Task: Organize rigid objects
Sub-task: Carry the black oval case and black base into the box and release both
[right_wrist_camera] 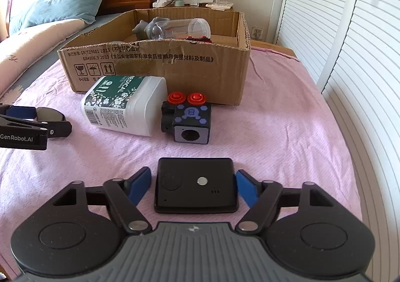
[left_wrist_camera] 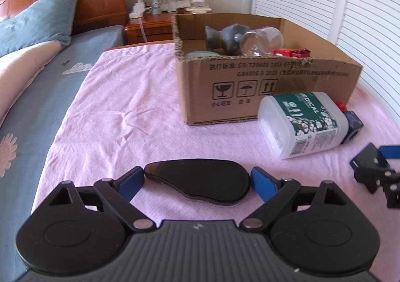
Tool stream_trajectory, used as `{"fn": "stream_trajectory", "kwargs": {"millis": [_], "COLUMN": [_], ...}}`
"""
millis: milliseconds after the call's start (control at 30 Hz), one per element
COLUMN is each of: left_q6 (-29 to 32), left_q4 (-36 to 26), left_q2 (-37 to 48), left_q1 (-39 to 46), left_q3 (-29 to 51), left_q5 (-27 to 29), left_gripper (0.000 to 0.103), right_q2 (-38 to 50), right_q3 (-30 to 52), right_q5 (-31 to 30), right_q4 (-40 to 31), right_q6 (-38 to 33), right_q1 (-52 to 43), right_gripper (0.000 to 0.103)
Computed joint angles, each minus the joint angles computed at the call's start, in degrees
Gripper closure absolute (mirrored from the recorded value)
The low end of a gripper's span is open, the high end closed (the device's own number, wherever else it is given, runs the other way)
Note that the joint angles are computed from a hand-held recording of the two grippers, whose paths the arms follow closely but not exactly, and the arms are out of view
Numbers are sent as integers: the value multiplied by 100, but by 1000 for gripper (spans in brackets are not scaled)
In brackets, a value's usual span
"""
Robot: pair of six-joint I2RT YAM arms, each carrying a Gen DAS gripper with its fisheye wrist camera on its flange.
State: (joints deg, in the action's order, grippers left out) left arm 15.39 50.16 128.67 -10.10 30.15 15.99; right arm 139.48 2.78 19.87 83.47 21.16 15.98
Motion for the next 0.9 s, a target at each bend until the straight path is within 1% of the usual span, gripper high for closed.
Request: {"fn": "stream_trajectory", "kwargs": {"millis": [167, 267, 367, 433, 533, 767, 800, 833, 900], "left_q6": [357, 702, 843, 984, 1225, 1874, 1932, 1980, 2061], "left_q4": [-645, -809, -1113, -1391, -1655, -2268, -2383, -2449, -2621], "left_q2": [-191, -229, -228, -184, -145, -107, -132, -157, -225], "left_q1": [68, 122, 209, 287, 352, 450, 464, 465, 451], "left_q3": [211, 260, 410, 606, 798, 1137, 1166, 1179, 1212], "left_q5": [162, 303, 436, 552, 673, 1038, 1067, 1085, 1087], "left_gripper": [14, 14, 11, 5, 4, 5, 7, 12, 13], "right_q2": [-369, -456, -475, -444, -414, -554, -606, -677, -845], "right_q3": [-27, -57, -58, -83, -100, -83, -83, -85, -105], "right_q5": [-264, -442, -391, -445, -450, -605, -610, -635, -688], "right_q4": [-364, -409, -481, -422, -379, -527, -582, -649, -775], "right_q6": [-253, -435, -470, -487, -474, -600, -611, -635, -700], "right_q1": [-247, -404, -357, -367, -352, -512, -521, -545, -585], "right_gripper": [29, 29, 29, 29, 29, 29, 29, 29, 29]}}
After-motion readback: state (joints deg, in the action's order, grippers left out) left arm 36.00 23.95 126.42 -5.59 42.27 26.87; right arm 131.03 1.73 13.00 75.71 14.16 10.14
